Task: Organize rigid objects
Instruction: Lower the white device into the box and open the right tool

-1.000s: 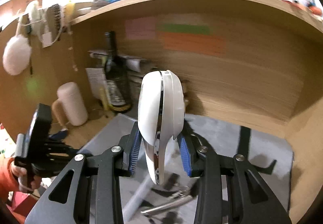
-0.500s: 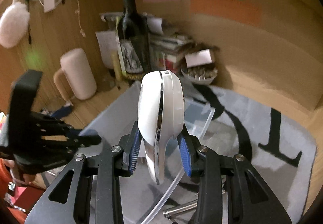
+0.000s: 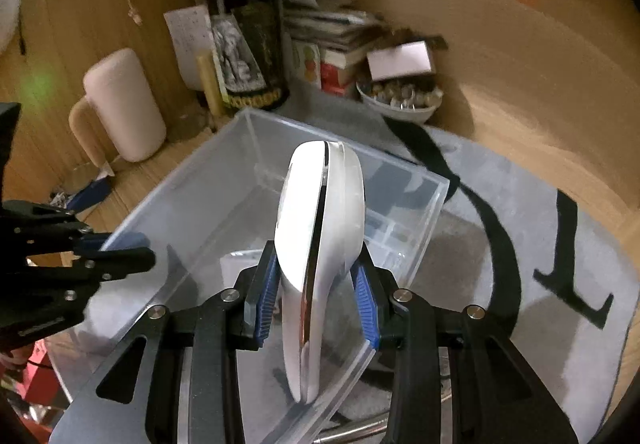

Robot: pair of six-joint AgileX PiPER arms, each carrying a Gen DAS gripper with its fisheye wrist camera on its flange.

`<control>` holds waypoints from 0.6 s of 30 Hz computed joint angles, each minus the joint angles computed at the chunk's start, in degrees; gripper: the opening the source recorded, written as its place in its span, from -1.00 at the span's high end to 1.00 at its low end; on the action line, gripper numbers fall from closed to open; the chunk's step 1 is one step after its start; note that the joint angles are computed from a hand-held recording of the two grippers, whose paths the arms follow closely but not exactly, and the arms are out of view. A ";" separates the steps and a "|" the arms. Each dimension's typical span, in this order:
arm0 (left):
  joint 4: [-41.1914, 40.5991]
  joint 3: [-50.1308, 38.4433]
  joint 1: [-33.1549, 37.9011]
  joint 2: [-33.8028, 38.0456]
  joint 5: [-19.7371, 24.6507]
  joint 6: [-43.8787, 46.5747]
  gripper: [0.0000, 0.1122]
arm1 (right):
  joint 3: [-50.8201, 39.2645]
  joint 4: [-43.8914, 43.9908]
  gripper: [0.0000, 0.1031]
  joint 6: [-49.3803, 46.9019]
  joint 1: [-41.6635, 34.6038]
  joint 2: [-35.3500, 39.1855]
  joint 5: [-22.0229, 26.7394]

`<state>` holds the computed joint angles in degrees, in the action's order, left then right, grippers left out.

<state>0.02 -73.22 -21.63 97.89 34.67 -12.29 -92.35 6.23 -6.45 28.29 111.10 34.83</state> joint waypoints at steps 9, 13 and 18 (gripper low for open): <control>0.07 0.64 -0.07 -0.14 -0.61 0.01 0.81 | -2.37 -2.60 0.34 1.08 0.61 1.24 1.80; 0.25 0.93 -0.10 -0.27 -0.78 -0.01 0.81 | -2.73 -4.04 0.34 2.81 0.73 0.87 2.57; 0.36 1.12 -0.12 -0.31 -0.94 -0.09 0.81 | -0.91 -3.83 0.28 2.24 0.66 -1.51 1.49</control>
<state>0.38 -72.10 -21.75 97.58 33.73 -12.39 -93.26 2.40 -4.21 28.95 109.59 36.33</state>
